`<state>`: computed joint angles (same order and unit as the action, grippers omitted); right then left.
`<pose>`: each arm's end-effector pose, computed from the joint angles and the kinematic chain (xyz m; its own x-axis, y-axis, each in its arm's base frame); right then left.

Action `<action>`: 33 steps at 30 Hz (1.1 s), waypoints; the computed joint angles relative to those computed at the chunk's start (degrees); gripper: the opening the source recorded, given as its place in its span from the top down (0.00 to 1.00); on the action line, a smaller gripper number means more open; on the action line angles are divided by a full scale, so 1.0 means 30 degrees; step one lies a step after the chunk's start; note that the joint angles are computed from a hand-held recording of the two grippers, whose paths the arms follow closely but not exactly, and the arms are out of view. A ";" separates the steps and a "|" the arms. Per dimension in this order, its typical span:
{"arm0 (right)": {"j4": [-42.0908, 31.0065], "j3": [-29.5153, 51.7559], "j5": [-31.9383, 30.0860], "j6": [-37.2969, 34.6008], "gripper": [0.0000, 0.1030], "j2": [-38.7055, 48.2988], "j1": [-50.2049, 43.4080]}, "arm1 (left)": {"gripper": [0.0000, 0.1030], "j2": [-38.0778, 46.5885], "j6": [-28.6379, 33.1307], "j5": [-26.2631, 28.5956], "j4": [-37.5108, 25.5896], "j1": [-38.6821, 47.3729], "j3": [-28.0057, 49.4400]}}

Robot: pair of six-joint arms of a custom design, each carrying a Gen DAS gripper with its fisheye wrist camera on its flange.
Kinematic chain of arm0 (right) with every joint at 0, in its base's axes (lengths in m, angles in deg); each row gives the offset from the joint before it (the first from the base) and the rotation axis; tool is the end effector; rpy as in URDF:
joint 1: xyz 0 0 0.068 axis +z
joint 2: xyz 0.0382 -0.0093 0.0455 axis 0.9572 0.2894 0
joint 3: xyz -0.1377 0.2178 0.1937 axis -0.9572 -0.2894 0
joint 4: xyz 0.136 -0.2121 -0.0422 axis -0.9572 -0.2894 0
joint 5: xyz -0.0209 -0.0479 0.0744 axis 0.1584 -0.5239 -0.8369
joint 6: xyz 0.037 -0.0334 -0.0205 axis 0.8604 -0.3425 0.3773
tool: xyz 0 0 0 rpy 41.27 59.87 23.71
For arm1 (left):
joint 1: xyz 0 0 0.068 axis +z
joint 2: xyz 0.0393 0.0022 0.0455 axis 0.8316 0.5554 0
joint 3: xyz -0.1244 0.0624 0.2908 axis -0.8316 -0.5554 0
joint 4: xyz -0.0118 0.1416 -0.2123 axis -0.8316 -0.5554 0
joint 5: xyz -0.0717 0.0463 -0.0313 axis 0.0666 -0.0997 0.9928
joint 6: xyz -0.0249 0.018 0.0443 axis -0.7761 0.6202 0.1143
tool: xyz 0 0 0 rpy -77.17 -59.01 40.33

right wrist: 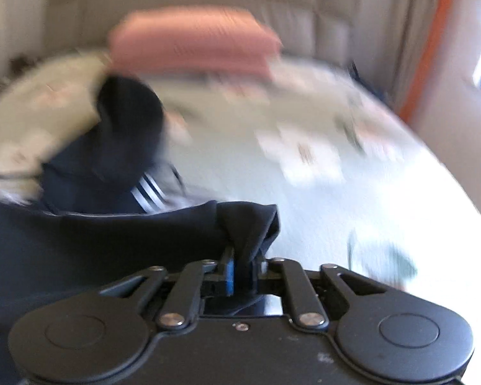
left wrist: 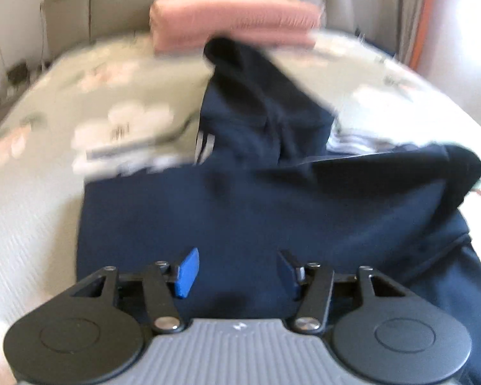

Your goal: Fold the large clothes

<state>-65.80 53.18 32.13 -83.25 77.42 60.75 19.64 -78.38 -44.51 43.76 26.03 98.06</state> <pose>0.4100 -0.0813 0.1692 -0.6996 -0.4423 -0.5612 -0.4302 0.8878 -0.1635 0.2085 -0.1028 0.1681 -0.7452 -0.3069 -0.5921 -0.3658 0.9304 -0.0218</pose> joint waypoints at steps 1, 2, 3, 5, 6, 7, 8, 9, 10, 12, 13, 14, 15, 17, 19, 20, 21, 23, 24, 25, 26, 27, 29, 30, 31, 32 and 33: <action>-0.0527 0.0541 0.1062 -0.0122 0.59 0.0926 0.0125 | 0.47 0.0309 0.0099 0.0881 0.0322 0.0443 -0.0175; -0.0895 0.0972 0.1711 -0.0280 0.51 0.1634 0.0107 | 0.48 0.0393 0.0089 0.1216 0.0367 0.0628 -0.0273; -0.0751 0.0858 0.1256 -0.0100 0.50 0.1605 -0.0175 | 0.49 0.0300 0.0021 0.1169 0.0270 0.0647 -0.0343; -0.0010 0.0231 -0.0258 0.0750 0.45 0.0646 -0.0843 | 0.49 -0.0510 0.0212 0.0814 0.0020 0.0758 -0.0614; 0.0807 -0.0372 -0.0599 0.1138 0.44 -0.0036 -0.1007 | 0.49 -0.0918 0.0168 0.0580 -0.0297 0.0816 -0.0634; 0.1944 -0.1143 -0.1006 0.1484 0.44 -0.0776 -0.1214 | 0.49 -0.1531 0.0137 0.0275 -0.0362 0.0929 -0.0759; 0.3025 -0.1984 -0.1786 0.1682 0.43 -0.1466 -0.1412 | 0.48 -0.2008 0.0129 0.0117 -0.0209 0.1069 -0.0900; 0.3488 -0.2443 -0.2688 0.1578 0.43 -0.1900 -0.1512 | 0.47 -0.2369 0.0058 0.0089 0.0074 0.1299 -0.1063; 0.3641 -0.2834 -0.3304 0.1319 0.44 -0.2266 -0.1457 | 0.46 -0.2691 0.0028 0.0392 0.0470 0.1845 -0.1256; 0.3708 -0.3476 -0.3706 0.0279 0.61 -0.2449 -0.1051 | 0.46 -0.2687 0.0414 0.1479 0.1142 0.3094 -0.1422; 0.3567 -0.3602 -0.3407 -0.0211 0.72 -0.2166 -0.0667 | 0.47 -0.2145 0.0729 0.1990 0.1799 0.3685 -0.1582; 0.2927 -0.3307 -0.3040 -0.0588 0.89 -0.1674 -0.0296 | 0.49 -0.1749 0.0907 0.2272 0.2291 0.4054 -0.1826; 0.2399 -0.2983 -0.2442 -0.0530 0.94 -0.1034 0.0114 | 0.50 -0.1082 0.1012 0.2559 0.2771 0.4448 -0.1931; 0.1513 -0.2064 -0.1165 -0.0211 0.94 0.0301 0.0286 | 0.60 -0.0204 0.1159 0.2881 0.3449 0.4941 -0.2352; 0.0738 -0.1317 -0.0466 0.0104 1.00 0.1303 0.0076 | 0.67 -0.0063 0.1503 0.2592 0.3461 0.4837 -0.2771; 0.0776 -0.1214 -0.0955 0.0261 1.00 0.1511 -0.0166 | 0.67 -0.0021 0.1693 0.2499 0.3531 0.4734 -0.2903; 0.0592 -0.1040 -0.1113 0.0123 1.00 0.1558 -0.0324 | 0.67 0.0122 0.1905 0.2339 0.3774 0.4592 -0.3049; 0.0467 -0.1054 -0.1022 0.0091 1.00 0.1511 -0.0335 | 0.67 0.0615 0.2541 0.1783 0.4353 0.4189 -0.3303; 0.0552 -0.0966 -0.0828 0.0155 1.00 0.1627 -0.0181 | 0.67 0.0853 0.2813 0.1533 0.4486 0.4020 -0.3292; 0.0457 -0.0895 -0.0602 0.0184 1.00 0.1566 -0.0056 | 0.67 0.0919 0.2811 0.1442 0.4113 0.3967 -0.3039; 0.0077 -0.0721 -0.0384 0.0399 1.00 0.1359 0.0119 | 0.67 0.0621 0.2660 0.1355 0.3281 0.3841 -0.2683; 0.0024 -0.0663 -0.0480 0.0479 1.00 0.1142 0.0126 | 0.67 0.0099 0.2711 0.1146 0.2620 0.3695 -0.2462; 0.1475 -0.1627 -0.0240 0.0443 1.00 0.0267 0.0068 | 0.66 -0.0986 0.2726 -0.0214 0.1666 0.2874 -0.2314; 0.1886 -0.1787 -0.0142 0.0463 1.00 0.0156 -0.0053 | 0.66 -0.1169 0.2689 -0.0609 0.1138 0.2732 -0.2159; 0.1867 -0.1679 -0.0198 0.0431 1.00 0.0212 -0.0261 | 0.66 -0.1315 0.2664 -0.0593 0.0807 0.2848 -0.2159; 0.1610 -0.1470 -0.0319 0.0274 1.00 0.0403 -0.0454 | 0.66 -0.1462 0.2751 -0.0180 0.0946 0.3214 -0.2415; 0.1318 -0.1245 -0.0404 -0.0030 1.00 0.0672 -0.0589 | 0.66 -0.1446 0.2823 0.0190 0.1355 0.3563 -0.2763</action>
<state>-61.85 49.45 30.92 -83.34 79.44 58.99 15.30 -69.91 -43.94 47.82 36.72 89.77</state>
